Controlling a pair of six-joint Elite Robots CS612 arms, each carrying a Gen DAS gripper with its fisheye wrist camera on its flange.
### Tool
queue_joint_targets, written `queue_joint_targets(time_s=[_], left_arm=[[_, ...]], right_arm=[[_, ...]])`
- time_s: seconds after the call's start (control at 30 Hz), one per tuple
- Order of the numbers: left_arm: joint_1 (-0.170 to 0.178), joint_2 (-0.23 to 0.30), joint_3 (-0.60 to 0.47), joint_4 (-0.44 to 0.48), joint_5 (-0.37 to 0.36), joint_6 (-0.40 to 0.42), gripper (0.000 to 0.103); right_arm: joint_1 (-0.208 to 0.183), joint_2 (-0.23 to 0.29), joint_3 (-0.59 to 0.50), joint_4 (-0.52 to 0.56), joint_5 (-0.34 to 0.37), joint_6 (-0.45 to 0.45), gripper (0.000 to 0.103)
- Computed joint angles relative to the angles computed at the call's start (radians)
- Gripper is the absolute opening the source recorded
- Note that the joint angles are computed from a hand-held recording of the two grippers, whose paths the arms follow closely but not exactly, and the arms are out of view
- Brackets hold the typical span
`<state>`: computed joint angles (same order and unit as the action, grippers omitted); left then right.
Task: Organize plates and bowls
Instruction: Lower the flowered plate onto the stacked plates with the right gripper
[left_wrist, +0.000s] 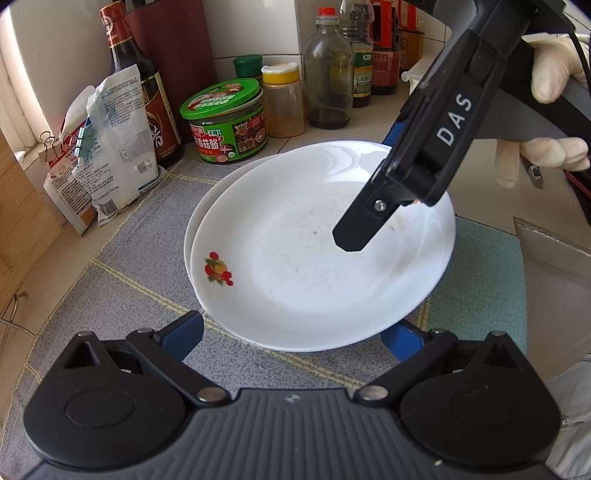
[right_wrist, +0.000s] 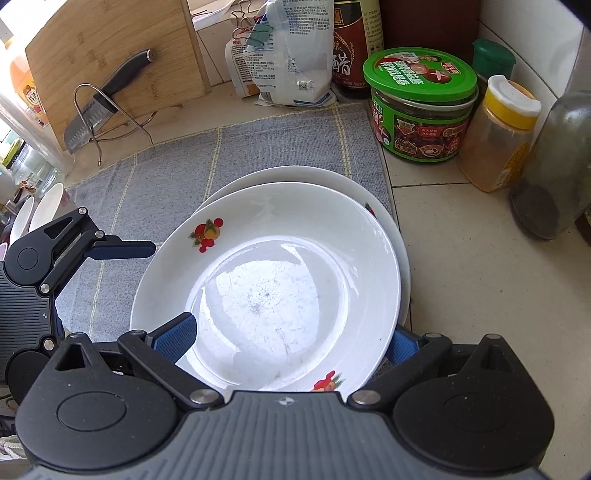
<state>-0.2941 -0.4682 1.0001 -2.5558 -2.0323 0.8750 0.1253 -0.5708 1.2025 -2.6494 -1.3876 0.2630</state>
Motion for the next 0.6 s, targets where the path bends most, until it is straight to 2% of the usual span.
queue_joint_targets(time_s=[0.6], left_arm=[[0.001,0.006,-0.010,0.009,-0.018,-0.019,0.103]], right_arm=[[0.016,-0.002,-0.028,0.090,-0.084,-0.049,0.103]])
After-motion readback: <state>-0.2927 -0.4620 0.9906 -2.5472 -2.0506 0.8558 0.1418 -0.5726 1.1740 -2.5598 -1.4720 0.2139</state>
